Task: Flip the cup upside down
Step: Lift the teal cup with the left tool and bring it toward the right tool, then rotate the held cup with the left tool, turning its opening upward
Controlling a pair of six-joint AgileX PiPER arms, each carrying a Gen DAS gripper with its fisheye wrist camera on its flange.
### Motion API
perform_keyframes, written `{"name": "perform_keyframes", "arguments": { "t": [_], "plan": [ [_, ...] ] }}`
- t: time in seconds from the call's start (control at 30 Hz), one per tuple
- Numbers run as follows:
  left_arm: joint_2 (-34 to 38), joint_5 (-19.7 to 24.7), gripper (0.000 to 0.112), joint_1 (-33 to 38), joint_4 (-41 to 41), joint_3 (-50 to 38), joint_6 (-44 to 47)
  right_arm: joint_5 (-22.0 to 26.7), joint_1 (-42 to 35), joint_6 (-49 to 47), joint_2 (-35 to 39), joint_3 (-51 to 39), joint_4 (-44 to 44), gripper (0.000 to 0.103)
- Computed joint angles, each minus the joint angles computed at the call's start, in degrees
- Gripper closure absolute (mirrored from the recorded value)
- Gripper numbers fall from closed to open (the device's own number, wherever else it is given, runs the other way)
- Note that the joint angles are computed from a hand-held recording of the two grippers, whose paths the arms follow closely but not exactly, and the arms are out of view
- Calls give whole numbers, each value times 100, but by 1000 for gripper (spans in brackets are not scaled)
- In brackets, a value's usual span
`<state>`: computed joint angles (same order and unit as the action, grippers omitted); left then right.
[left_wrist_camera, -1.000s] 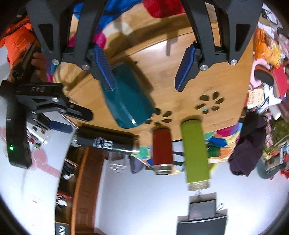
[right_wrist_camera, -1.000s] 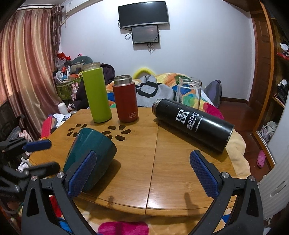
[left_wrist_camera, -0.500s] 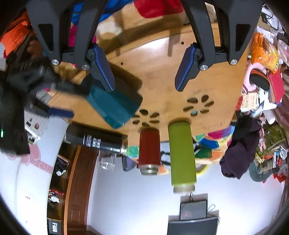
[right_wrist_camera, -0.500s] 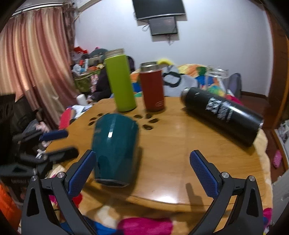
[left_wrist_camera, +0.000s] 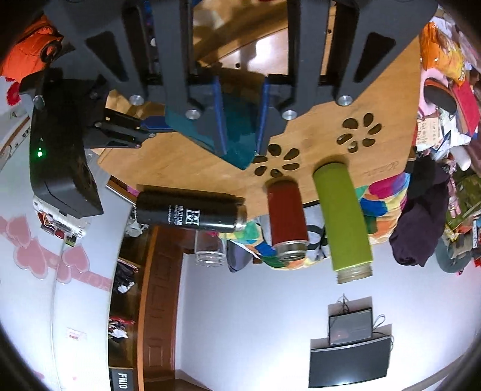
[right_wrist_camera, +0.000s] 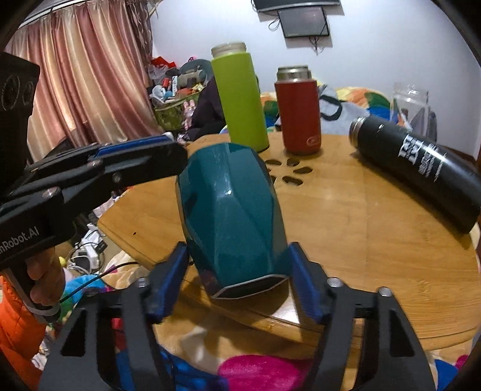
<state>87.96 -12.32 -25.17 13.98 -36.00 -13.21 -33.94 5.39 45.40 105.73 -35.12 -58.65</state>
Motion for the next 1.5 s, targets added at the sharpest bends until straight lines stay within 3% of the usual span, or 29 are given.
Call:
{"name": "perform_keyframes", "arguments": {
  "t": [0.27,0.73,1.03,1.5],
  "plan": [
    [256,40,100,18,297,-207,-281,-63,-3,-359,-208,219,321,46],
    [607,-249,100,427,2289,-521,-2254,238,50,-902,-554,375,1018,46],
    [784,-461,100,639,2967,-688,-2946,486,144,-1051,-831,337,1313,46],
    [1275,-911,106,1192,3735,-997,-3825,773,536,-1352,-440,-359,1738,48]
  ]
}}
